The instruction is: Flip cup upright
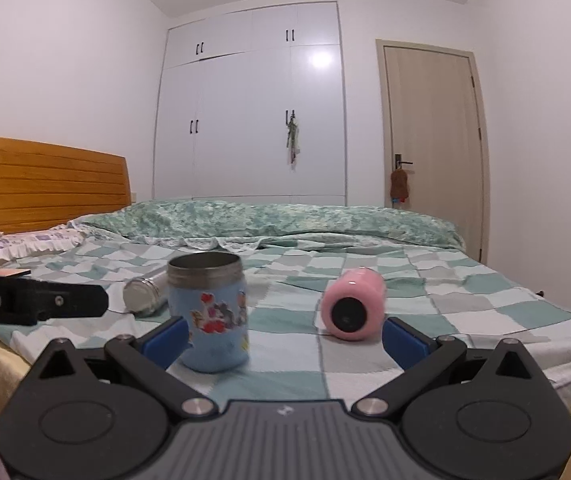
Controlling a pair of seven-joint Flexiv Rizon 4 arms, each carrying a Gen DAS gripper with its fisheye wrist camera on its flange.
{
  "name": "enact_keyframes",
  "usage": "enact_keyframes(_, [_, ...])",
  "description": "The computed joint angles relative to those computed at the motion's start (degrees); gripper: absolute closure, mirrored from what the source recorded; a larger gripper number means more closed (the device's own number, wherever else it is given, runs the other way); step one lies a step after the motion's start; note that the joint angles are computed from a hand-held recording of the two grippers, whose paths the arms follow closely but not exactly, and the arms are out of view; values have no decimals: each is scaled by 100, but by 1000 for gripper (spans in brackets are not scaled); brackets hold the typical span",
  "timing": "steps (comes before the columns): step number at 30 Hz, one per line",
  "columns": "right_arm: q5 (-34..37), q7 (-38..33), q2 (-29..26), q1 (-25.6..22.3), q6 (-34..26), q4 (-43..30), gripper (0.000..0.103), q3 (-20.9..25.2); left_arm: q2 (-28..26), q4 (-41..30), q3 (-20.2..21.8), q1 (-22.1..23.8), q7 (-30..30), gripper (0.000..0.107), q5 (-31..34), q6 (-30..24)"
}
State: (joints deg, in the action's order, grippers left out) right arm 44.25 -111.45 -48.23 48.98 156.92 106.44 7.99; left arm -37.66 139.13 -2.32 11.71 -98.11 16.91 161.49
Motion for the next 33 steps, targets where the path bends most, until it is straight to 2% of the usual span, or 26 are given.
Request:
enact_keyframes(5, [-38,144,-75,-69,251,79,0,36,-301,54,145,-335,277,4,-580,313])
enact_keyframes(10, [-260,531,-127,-190,281,146,0,90,-716,134,322,-683,757,4,-1297,995])
enact_keyframes(16, [-207,370,-183,-10,241,44,0,-3,-882,186,293,-415,773,4,-1126,1354])
enact_keyframes(20, [-109,195,-187,68,208,-31,0,-7,-893,219,250,-257,713,4,-1011,1398])
enact_keyframes(33, [36,-190,-214,116,157,-191,0,45,-951,243,220,-229,755,4,-1030,1539])
